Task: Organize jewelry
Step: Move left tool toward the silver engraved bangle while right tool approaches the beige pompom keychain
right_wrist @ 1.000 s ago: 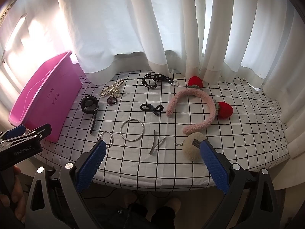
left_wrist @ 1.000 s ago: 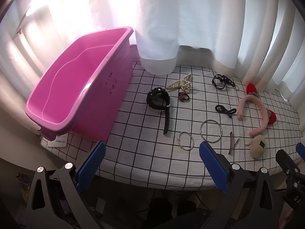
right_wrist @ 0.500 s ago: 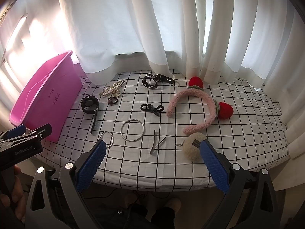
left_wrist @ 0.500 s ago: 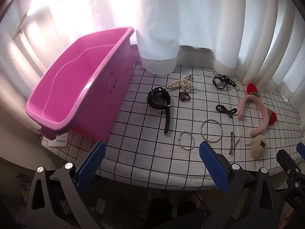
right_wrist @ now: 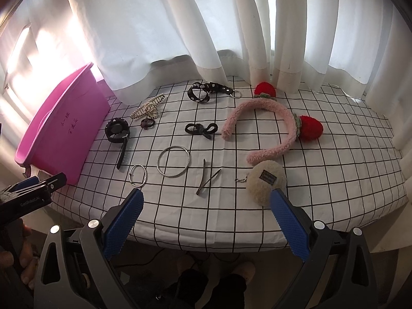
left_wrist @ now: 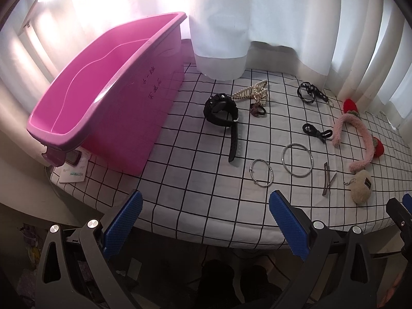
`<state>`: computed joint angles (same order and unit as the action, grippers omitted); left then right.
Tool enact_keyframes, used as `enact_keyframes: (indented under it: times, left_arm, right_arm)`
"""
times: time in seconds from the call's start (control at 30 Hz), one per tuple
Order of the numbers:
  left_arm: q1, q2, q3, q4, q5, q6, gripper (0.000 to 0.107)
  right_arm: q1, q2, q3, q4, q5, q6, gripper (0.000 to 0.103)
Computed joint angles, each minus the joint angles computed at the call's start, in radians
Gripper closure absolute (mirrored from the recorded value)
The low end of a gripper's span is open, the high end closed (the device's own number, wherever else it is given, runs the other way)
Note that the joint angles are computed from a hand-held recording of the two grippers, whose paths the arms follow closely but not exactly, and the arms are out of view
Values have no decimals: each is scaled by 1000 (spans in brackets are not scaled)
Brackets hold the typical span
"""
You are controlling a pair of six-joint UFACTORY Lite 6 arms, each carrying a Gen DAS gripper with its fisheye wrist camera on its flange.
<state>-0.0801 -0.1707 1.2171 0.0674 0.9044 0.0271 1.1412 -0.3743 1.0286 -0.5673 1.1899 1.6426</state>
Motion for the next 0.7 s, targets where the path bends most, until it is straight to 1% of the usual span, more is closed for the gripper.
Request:
enact_keyframes:
  times: [0.1, 0.2, 0.33, 0.4, 0.5, 0.7]
  left_arm:
    - [-20, -9, -77, -15, -48, 6, 10]
    - [-48, 2, -140, -51, -96, 11, 10]
    - [-99, 39, -197, -58, -176, -40, 10]
    - [-127, 65, -219, -36, -225, -91, 10]
    - [-165, 125, -227, -7, -281, -164, 10]
    - [-209, 216, -225, 51, -370, -274, 10]
  right_arm:
    - [2, -86, -120, -10, -10, 48, 9]
    - [-42, -170, -233, 14, -25, 29, 9]
    - [-130, -293, -384, 33, -59, -9, 9]
    - [-204, -338, -449, 49, -108, -61, 9]
    - [-315, -362, -522, 78, -215, -155, 9]
    - [-430, -304, -581, 86, -398, -246, 9]
